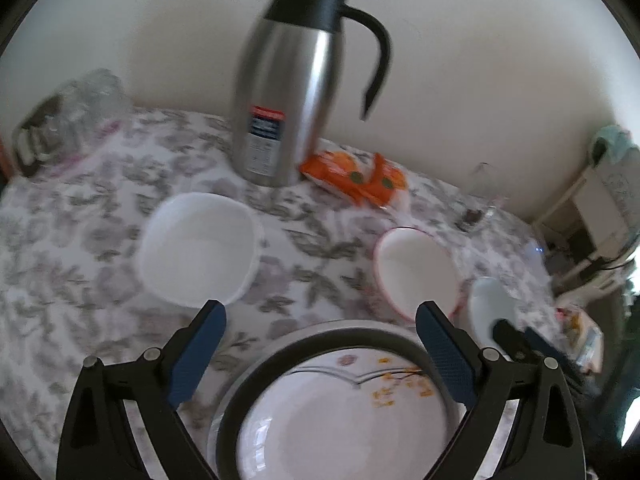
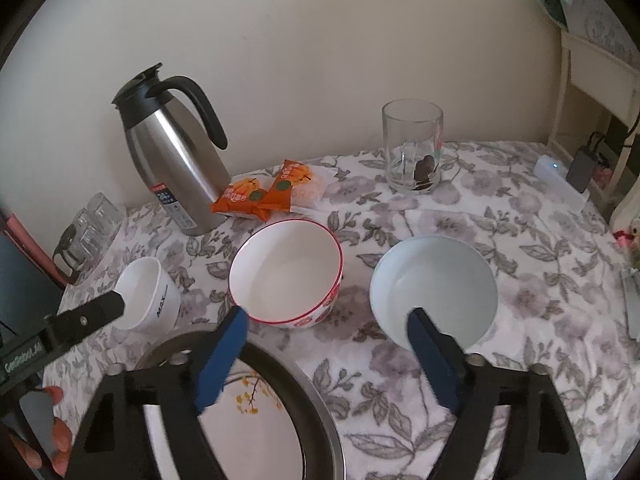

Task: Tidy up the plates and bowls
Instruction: 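Move both grippers to the rim of the red-rimmed strawberry bowl, then close both grippers on the strawberry bowl rim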

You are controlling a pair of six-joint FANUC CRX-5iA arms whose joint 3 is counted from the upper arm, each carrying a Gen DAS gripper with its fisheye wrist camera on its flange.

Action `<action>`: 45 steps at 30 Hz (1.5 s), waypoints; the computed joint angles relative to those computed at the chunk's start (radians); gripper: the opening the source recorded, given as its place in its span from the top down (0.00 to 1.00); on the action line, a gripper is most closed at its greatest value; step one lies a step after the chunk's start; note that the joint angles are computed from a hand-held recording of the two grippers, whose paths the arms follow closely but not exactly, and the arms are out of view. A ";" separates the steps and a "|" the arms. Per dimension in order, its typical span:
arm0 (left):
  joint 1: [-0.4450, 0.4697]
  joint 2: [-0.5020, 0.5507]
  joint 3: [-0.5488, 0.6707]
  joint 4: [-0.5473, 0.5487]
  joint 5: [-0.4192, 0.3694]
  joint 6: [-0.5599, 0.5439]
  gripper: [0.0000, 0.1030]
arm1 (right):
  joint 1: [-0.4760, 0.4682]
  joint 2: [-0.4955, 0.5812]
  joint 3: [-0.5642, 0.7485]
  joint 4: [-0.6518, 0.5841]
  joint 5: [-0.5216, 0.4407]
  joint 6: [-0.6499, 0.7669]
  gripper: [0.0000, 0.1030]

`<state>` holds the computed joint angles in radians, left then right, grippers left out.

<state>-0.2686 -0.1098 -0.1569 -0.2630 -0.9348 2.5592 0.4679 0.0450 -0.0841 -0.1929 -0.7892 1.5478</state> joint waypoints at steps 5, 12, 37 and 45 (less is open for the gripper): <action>0.056 0.059 0.007 0.113 0.045 -0.104 0.15 | -0.015 0.055 0.045 -0.031 -0.025 0.022 0.36; 0.095 0.153 0.068 0.208 0.035 -0.203 0.25 | -0.027 0.113 0.097 -0.066 -0.044 0.063 0.47; 0.097 0.367 0.235 0.244 -0.056 -0.304 0.66 | -0.045 0.230 0.178 -0.120 -0.102 0.130 0.70; 0.090 0.412 0.289 0.218 -0.115 -0.307 0.75 | -0.055 0.256 0.207 -0.150 -0.127 0.158 0.73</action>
<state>-0.1783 0.3023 0.1326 -0.0453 -1.0493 2.2527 0.4132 0.3011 0.1233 -0.3430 -0.9159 1.7060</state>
